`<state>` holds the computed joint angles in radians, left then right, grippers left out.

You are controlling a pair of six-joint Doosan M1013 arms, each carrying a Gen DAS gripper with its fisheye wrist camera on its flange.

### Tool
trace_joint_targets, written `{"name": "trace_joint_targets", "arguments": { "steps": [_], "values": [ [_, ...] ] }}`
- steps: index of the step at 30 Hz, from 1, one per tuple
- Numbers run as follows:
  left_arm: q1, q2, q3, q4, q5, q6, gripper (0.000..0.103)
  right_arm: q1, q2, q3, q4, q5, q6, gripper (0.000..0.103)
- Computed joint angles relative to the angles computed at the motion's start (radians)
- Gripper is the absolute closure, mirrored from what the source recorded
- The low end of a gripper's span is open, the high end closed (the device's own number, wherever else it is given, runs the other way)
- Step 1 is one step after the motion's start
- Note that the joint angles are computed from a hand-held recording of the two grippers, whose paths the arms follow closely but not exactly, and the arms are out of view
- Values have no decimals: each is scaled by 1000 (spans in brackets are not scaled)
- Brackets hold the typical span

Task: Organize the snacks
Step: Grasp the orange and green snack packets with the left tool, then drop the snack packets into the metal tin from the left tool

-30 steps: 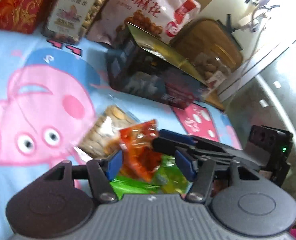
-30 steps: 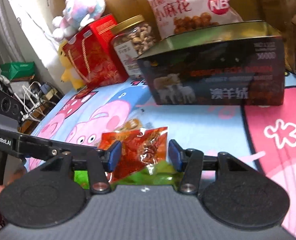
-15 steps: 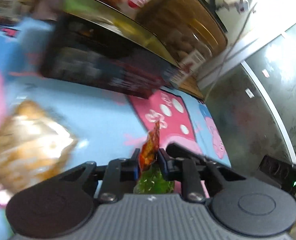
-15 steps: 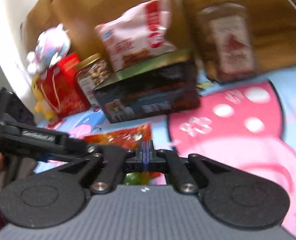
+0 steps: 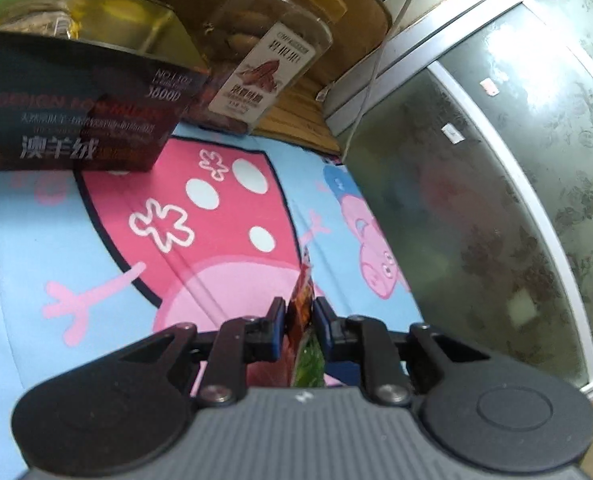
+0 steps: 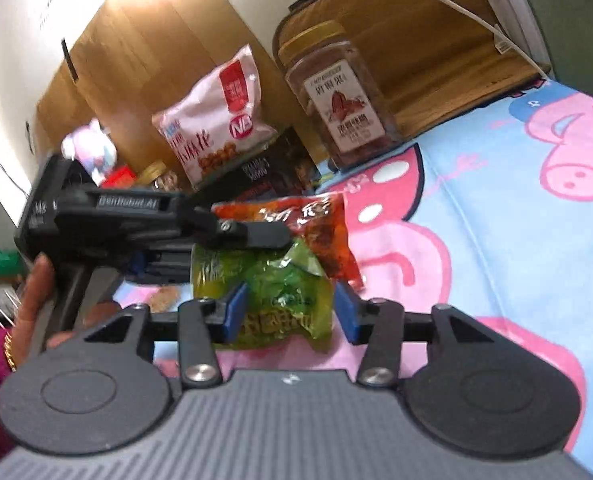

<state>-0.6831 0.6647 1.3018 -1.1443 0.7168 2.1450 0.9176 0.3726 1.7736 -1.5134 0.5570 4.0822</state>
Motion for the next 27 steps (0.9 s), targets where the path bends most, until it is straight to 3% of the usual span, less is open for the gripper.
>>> {"name": "trace_joint_targets", "arguments": {
  "steps": [1, 2, 5, 7, 8, 12, 14, 16, 18, 19, 21, 23, 27],
  "values": [
    [-4, -2, -1, 47, -17, -45, 84, 1, 1, -6, 44, -1, -50, 87],
    [-12, -7, -1, 139, -47, -132, 71, 0, 5, -20, 111, 1, -122, 100],
    [-4, -17, 14, 164, -37, -160, 63, 7, 19, -44, 204, 24, -254, 101],
    [1, -37, 36, 192, -44, -186, 53, 8, 13, -34, 150, 8, -221, 100],
    [4, -53, 58, 188, -58, -183, 46, 6, 6, -23, 114, -15, -179, 95],
    [30, -88, 119, 85, -48, -123, 45, -2, -4, -1, 37, -67, -60, 87],
    [40, -93, 137, 22, -36, -86, 45, -4, 1, -7, 55, -66, -68, 70],
    [42, -88, 140, -6, -14, -71, 51, -7, 4, -11, 44, -81, -57, 69],
    [37, -75, 134, 1, 13, -80, 66, -6, 12, -24, 64, -76, -80, 67],
    [33, -71, 134, 7, 19, -73, 80, -4, 16, -30, 70, -72, -92, 68],
    [30, -70, 147, -24, 8, -42, 82, 4, 23, -49, 125, -38, -165, 71],
    [36, -73, 152, -47, 14, -27, 86, 4, 23, -55, 119, -37, -158, 92],
    [47, -104, 174, -116, -18, 65, 87, -1, 27, -65, -8, -62, -53, 92]
  ]
}}
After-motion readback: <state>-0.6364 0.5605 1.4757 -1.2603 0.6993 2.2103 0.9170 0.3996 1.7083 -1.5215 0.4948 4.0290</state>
